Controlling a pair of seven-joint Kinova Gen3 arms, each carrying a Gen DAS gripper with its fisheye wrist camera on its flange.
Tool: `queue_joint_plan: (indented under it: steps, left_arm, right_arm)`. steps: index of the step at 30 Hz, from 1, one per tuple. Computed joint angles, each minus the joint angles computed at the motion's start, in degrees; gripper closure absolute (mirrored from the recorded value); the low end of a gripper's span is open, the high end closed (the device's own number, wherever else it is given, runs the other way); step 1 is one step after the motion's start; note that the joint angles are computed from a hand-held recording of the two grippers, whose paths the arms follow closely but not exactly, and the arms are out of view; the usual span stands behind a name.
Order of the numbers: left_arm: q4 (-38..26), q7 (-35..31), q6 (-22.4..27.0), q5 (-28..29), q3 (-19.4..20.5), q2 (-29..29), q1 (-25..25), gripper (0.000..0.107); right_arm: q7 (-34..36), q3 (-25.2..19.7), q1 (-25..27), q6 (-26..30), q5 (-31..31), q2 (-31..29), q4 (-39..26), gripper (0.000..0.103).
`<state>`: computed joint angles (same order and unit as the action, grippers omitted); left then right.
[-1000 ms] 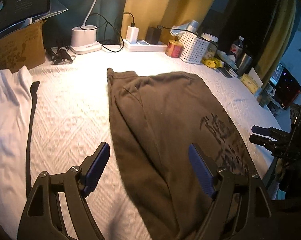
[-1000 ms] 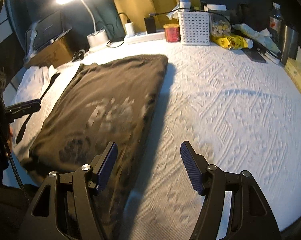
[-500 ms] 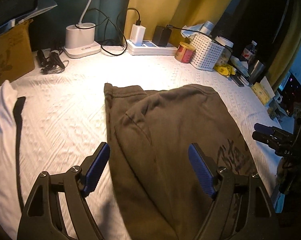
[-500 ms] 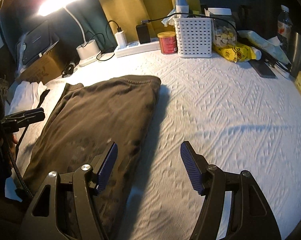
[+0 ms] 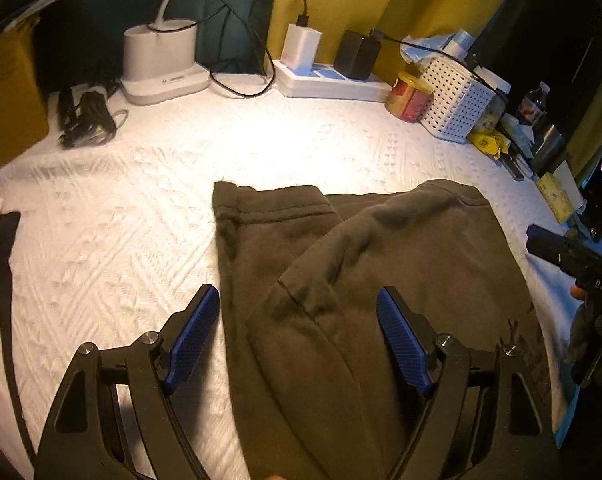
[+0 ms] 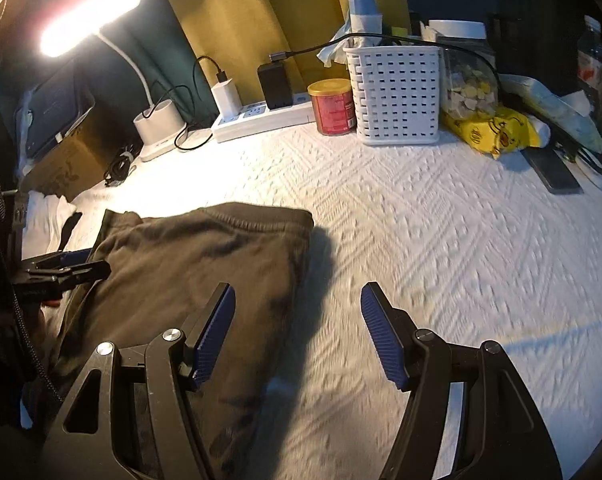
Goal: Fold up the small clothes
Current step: 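Move both open grippers to the end of the shirt, then grasp the shirt end with the left gripper while the right gripper grasps it too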
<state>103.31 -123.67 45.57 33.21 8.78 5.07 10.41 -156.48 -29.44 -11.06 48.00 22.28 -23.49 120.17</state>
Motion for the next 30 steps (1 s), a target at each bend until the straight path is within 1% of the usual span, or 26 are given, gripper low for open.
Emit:
queue_joint_plan:
  steps: [1, 3, 4, 7, 10, 11, 13, 16, 17, 19, 20, 21, 23, 24, 25, 26, 27, 29, 30]
  left_arm:
    - [-0.25, -0.18, 0.14, 0.19, 0.74, 0.26, -0.59, 0.026]
    - [-0.42, -1.93, 0.91, 2.18, 0.11, 0.72, -0.61, 0.02]
    - [-0.34, -2.5, 1.13, 2.83, 0.13, 0.76, -0.79, 0.02]
    - [-0.24, -3.89, 1.28, 3.14, 0.41, 0.76, -0.65, 0.019]
    - [0.01, -6.93, 2.89, 6.43, 0.39, 1.04, -1.48, 0.019]
    - [0.07, -7.92, 3.54, 7.65, 0.38, 1.23, -1.77, 0.019]
    - [-0.02, -8.33, 3.49, 8.0, 0.53, 1.37, -1.44, 0.019]
    - [-0.31, -9.73, 4.08, 8.77, 0.91, 1.74, -1.09, 0.019]
    - [-0.42, -9.94, 4.19, 8.62, 1.49, 1.92, -1.18, 0.019]
    - [-0.11, -10.1, 2.34, 6.91, 1.54, 1.45, 0.48, 0.019]
    - [0.09, -10.18, 1.5, 6.06, 1.66, 1.26, 0.99, 0.019]
    - [0.35, -10.41, 0.48, 5.06, 1.86, 1.01, 1.59, 0.02]
    - [0.72, -11.08, -0.56, 4.55, 1.97, 0.9, 2.05, 0.023]
    - [0.99, -10.99, -1.34, 3.92, 2.06, 0.72, 2.45, 0.026]
    - [1.27, -10.54, -2.43, 2.7, 2.23, 0.48, 3.1, 0.026]
    - [1.52, -10.35, -3.28, 1.8, 2.38, 0.36, 3.62, 0.027]
    - [1.65, -9.91, -3.91, 0.69, 2.56, 0.23, 4.19, 0.033]
    - [1.86, -9.52, -4.94, -1.21, 3.0, -0.03, 5.27, 0.037]
    - [2.01, -9.42, -5.29, -1.61, 2.85, -0.16, 5.77, 0.043]
  right_arm:
    - [0.37, 0.51, -0.06, -0.61, 0.04, 0.3, 0.13, 0.034]
    - [0.99, 1.59, -0.11, -2.22, 0.15, 1.3, 0.43, 0.034]
    - [1.09, 1.92, -0.13, -2.91, 0.21, 1.64, 0.64, 0.034]
    - [1.92, 3.84, -0.7, -5.78, -0.45, 2.92, 1.52, 0.034]
    - [3.48, 5.76, -1.53, -8.72, -1.56, 4.01, 2.37, 0.034]
    - [4.33, 6.51, -1.96, -9.7, -2.14, 4.63, 2.51, 0.033]
    - [4.13, 5.64, -1.43, -10.86, -0.92, 5.46, 2.58, 0.029]
    - [3.82, 5.29, -1.36, -12.26, 0.34, 6.93, 2.27, 0.029]
    - [3.21, 4.81, -1.21, -12.29, 1.1, 7.43, 2.03, 0.029]
    - [1.98, 3.91, -1.4, -11.79, 2.76, 8.53, 1.39, 0.029]
    - [1.1, 2.77, -1.59, -10.56, 4.4, 9.5, 0.66, 0.029]
    - [1.13, 2.68, -2.46, -9.76, 5.28, 10.26, 0.15, 0.029]
    - [-0.28, 1.89, -3.7, -7.76, 7.66, 11.55, -0.7, 0.029]
    - [-0.85, 1.92, -4.36, -7.23, 8.45, 11.94, -0.86, 0.029]
    - [-0.94, 2.17, -5.13, -6.78, 9.02, 12.31, -1.04, 0.029]
    - [-1.01, 2.52, -5.9, -6.54, 9.48, 12.63, -1.15, 0.03]
    - [-1.46, 2.84, -6.56, -6.24, 9.97, 12.77, -1.19, 0.034]
    - [-2.79, 3.01, -7.92, -5.14, 11.39, 13.31, -1.48, 0.044]
    - [-2.8, 3.25, -8.77, -4.82, 11.89, 13.69, -1.66, 0.048]
